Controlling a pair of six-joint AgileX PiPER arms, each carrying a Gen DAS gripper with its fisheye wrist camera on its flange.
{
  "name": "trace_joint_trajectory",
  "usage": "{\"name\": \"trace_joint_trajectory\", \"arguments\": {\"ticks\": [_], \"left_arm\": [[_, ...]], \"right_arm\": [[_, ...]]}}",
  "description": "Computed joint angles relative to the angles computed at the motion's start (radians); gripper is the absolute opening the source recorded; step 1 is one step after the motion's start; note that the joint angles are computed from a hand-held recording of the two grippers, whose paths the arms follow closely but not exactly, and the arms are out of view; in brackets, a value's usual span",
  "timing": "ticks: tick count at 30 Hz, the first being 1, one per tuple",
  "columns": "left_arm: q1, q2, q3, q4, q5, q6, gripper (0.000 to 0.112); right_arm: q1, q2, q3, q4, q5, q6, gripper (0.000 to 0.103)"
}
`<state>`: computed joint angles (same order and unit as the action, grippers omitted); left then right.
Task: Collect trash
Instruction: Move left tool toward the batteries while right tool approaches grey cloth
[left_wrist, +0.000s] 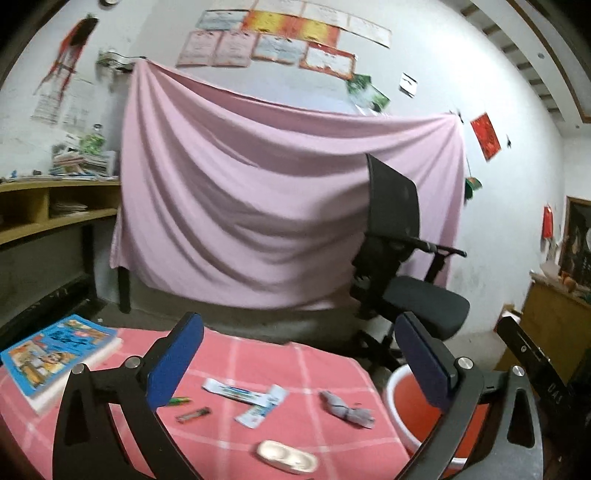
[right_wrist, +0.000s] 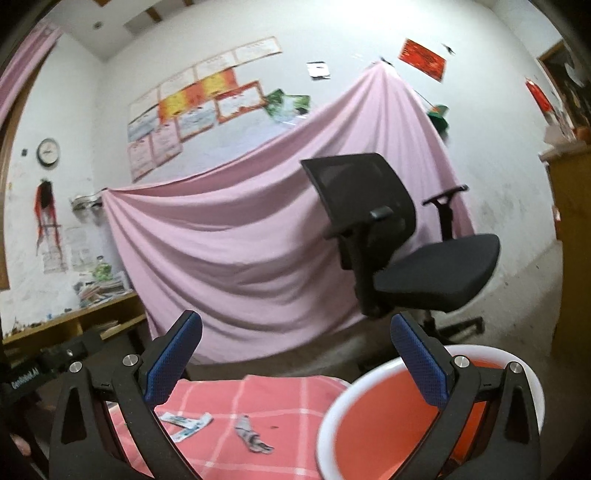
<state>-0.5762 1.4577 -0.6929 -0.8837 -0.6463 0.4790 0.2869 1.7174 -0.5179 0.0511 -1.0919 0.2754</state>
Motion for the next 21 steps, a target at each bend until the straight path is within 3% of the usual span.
{"name": "trace_joint_trajectory", "arguments": {"ticks": [10,21], "left_arm": [[0.11,-0.086,0.215,0.158,-0.153,-0.144,0.101],[0.265,-0.047,0.316,0.371,-0.187,-0.318,0.101]], "right_arm": [[0.177,0.054,-0.069,0.109,0.003,-0.213,0.103],[0.273,0.126,-0.136,0.195,0.046,-0.402,0.103]]}}
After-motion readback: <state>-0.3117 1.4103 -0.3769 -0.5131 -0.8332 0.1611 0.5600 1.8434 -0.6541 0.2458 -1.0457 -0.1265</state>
